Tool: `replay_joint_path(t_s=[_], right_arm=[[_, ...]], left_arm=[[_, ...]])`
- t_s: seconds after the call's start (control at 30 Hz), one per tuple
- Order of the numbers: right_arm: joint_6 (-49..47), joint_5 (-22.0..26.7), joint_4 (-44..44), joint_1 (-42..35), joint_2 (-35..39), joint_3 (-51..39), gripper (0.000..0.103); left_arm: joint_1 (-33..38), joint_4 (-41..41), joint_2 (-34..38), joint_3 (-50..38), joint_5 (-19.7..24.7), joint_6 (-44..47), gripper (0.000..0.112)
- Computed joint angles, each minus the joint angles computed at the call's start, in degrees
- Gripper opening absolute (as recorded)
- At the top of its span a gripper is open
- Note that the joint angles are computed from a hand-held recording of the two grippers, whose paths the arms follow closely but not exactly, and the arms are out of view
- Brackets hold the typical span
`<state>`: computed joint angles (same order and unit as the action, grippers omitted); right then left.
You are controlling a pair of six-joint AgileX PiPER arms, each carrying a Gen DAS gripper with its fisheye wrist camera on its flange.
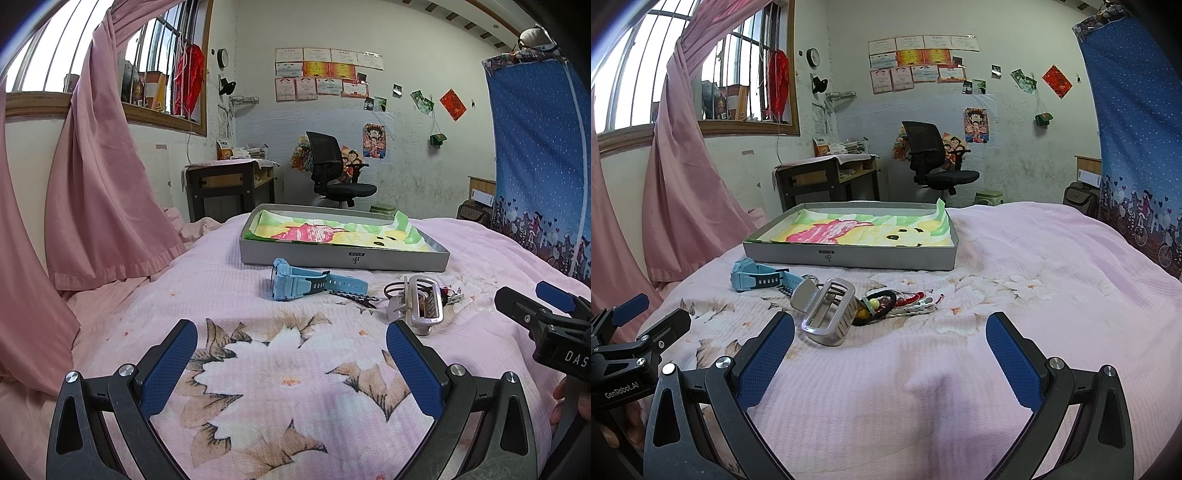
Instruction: Organize jewelry
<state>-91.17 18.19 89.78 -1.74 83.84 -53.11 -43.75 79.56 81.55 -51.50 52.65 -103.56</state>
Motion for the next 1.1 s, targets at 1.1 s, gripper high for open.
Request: replay_joint_path(t_s=[1.1], right_arm=[[40.6,18.3,-41.5,4.3,17.6,-28.8,0.079]], left_arm=[[22.9,-30.5,7.7,-18.6,-17.2,39.0,0.103]])
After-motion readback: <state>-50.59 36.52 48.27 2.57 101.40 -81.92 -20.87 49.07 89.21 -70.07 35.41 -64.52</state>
